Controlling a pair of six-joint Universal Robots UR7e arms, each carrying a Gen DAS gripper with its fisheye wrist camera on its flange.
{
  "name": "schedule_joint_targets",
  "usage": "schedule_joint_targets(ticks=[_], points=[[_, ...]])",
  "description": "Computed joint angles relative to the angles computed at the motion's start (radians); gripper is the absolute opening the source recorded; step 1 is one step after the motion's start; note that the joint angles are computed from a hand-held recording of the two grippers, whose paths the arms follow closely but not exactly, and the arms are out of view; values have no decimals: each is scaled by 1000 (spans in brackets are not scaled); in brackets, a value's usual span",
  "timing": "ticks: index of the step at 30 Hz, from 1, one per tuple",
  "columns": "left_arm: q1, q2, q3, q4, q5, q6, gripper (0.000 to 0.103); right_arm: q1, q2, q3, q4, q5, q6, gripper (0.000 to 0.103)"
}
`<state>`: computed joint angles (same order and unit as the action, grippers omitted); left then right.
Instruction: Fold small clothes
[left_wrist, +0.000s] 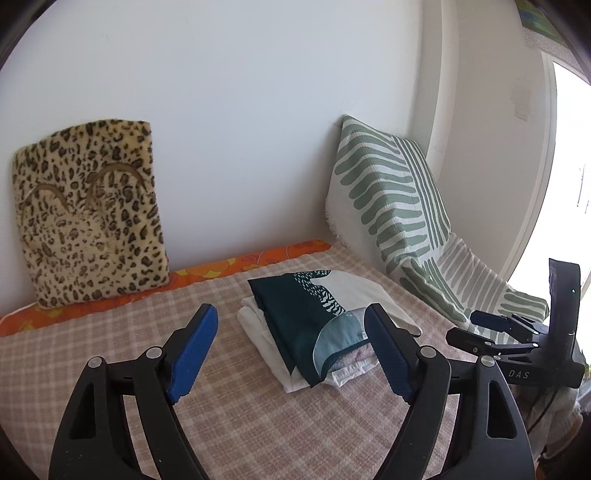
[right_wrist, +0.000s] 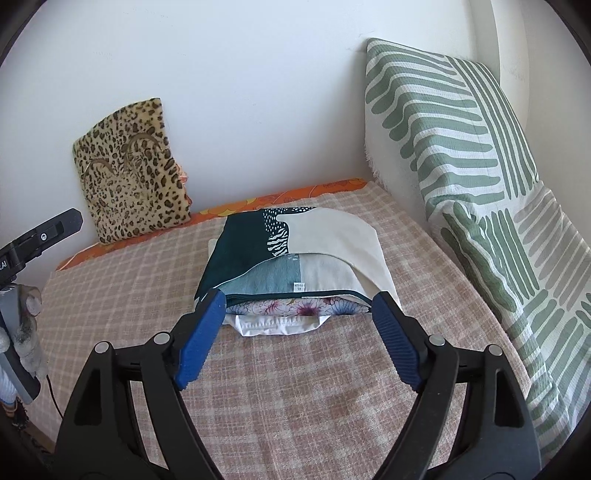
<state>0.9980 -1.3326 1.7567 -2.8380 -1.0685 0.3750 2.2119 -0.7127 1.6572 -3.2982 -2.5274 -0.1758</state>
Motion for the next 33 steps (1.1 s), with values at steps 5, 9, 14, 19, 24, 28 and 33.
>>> schedule_joint_targets(ticks=[5, 9, 14, 19, 24, 28, 33], points=[[-22, -60, 81, -29, 42, 31, 87, 21, 40, 3, -48, -27, -19, 90], [-29, -100, 130, -36, 57, 33, 90, 33, 70, 4, -109, -43, -19, 93], [-36, -130, 175, -54, 76, 47, 97, 39, 100, 1, -177, -59, -35, 97], [-37, -144, 195, -35, 103, 7, 102, 36, 114, 1, -204, -66, -37, 99], [-28, -146, 202, -25, 114, -5, 102, 30, 117, 3, -216, -63, -28, 99], [-21, -146, 194, 8, 114, -16, 102, 26, 118, 1, -218, -60, -30, 100], [-22, -148, 204, -11, 119, -2, 102, 18, 119, 2, -212, -55, -10, 101]])
